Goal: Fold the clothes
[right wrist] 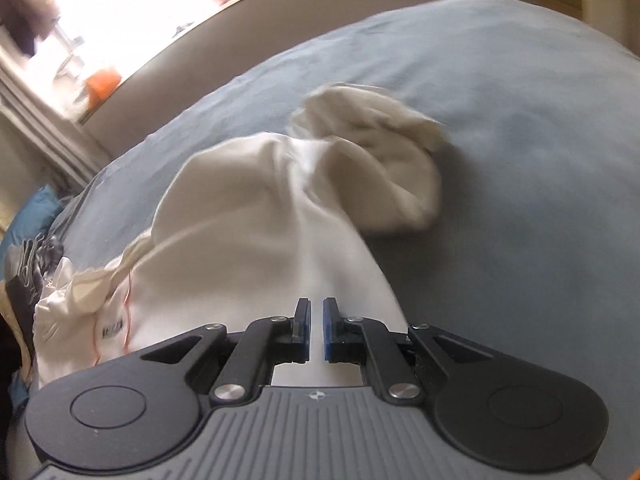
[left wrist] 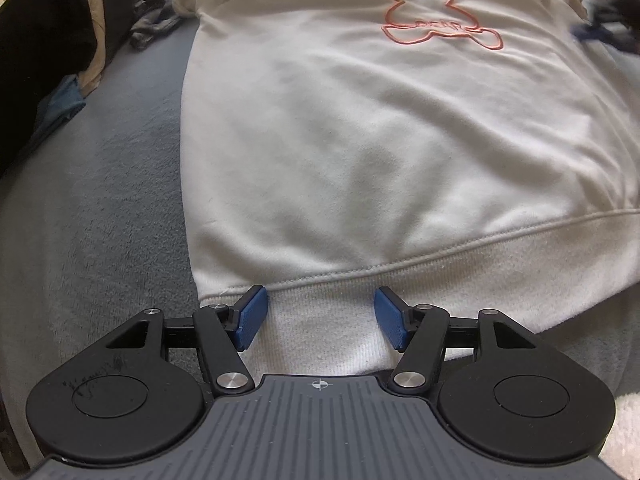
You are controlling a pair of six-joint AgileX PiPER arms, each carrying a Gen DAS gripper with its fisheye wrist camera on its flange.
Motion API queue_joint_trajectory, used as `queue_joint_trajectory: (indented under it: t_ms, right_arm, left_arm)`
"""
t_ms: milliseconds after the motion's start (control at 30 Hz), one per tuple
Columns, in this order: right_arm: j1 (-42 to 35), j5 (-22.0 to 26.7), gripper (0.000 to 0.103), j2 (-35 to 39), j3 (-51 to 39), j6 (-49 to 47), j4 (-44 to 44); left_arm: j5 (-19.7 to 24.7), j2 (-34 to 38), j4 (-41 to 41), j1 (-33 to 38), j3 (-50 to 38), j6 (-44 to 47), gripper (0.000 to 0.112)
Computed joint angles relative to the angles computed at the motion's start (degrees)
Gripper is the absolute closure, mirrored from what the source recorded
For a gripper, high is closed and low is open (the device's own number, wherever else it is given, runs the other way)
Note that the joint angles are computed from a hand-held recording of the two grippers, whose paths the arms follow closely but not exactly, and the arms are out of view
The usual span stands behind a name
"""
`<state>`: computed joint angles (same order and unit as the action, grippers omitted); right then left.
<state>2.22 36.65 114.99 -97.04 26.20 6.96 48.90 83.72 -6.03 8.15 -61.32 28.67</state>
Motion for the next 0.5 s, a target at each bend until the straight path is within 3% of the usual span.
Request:
queue_joint_trajectory:
  t_ms: [100, 167, 300, 433, 500]
  right_arm:
    - [0.2, 7.0, 0.103, 9.3, -12.9, 6.1, -10.4]
    - [-1.0, 6.2, 0.103, 10.9, -14.8, 10.2, -11.1]
    - [-1.2, 9.8, 0.103, 13.5, -19.9, 9.6, -11.8]
    - [0.6, 13.7, 0.103, 10.2, -19.0, 11.4, -13.6]
    - [1.1, 8.9, 0.103, 3.6, -10.7, 6.1, -8.6]
  left_arm:
    - [0.1, 0.1, -1.6, 1.2, 0.0, 2.9, 0.051]
    - [1.0, 0.8, -2.9, 2.1, -0.8, 4.7, 0.051]
    - [2.9, 2.3, -4.6, 3.6, -2.7, 7.1, 0.051]
    - [5.5, 3.6, -5.9, 4.9, -4.9, 8.3, 0.051]
    - [6.5, 4.0, -6.9, 5.9, -5.5, 8.9, 0.051]
